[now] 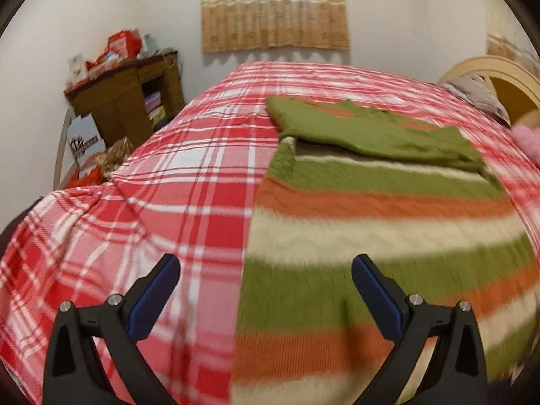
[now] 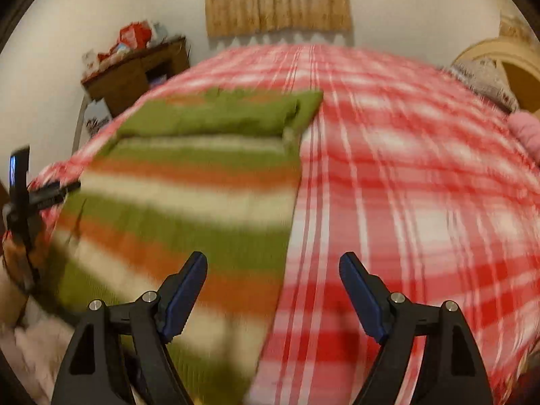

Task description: Fold small clothes

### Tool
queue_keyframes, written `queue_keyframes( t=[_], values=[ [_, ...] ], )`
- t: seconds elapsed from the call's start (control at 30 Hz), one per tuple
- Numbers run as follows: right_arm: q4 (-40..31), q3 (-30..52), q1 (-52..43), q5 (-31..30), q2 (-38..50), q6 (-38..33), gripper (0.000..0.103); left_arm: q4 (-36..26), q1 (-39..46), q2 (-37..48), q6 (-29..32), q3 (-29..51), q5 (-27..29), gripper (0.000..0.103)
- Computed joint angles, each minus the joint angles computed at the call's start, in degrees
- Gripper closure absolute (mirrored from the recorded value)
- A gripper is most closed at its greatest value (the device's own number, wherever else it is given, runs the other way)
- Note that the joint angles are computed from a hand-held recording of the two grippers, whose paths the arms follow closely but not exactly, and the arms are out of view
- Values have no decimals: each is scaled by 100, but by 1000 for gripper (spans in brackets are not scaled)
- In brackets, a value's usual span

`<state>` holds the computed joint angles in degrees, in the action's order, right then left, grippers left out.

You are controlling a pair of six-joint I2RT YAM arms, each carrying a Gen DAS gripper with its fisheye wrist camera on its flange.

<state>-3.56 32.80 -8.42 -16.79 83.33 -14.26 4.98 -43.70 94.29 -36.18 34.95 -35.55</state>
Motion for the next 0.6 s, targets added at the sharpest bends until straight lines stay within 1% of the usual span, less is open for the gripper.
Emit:
queue_keyframes(
  t=[0.03, 0.1, 0.17, 0.2, 0.3, 0.37, 0.43, 0.53, 0.6],
  values=[
    [-138, -168, -72, -110, -116, -127, 26, -54, -130, -158, -94, -137, -53, 0],
    [-167, -308, -77, -166, -95, -236, 39, -189, -317, -378, -294, -306, -123, 0],
    [-239, -509, -102, -275, -139, -344, 45, -309, -432, -509, -436, -404, -200, 0],
    [-251, -587, -139, -376, -125, -373, 47, -365, -519, -538, -520, -437, -281, 0],
    [-204, -792, -265, -749, 1, -302, 50, -578, -636, -615, -661, -399, -420, 0],
    [-166, -916, -313, -1087, 142, -210, 50, -547, -658, -852, -633, -494, -449, 0],
    [-57, -1049, -285, -1297, 239, -136, 50, -605, -746, -1078, -611, -543, -568, 0],
    [196, -1045, -163, -1305, 497, 86, 50, -691, -879, -1455, -575, -640, -802, 0],
    [216, -838, -174, -1413, 823, 204, 50, -719, -876, -1691, -583, -721, -821, 0]
  ],
)
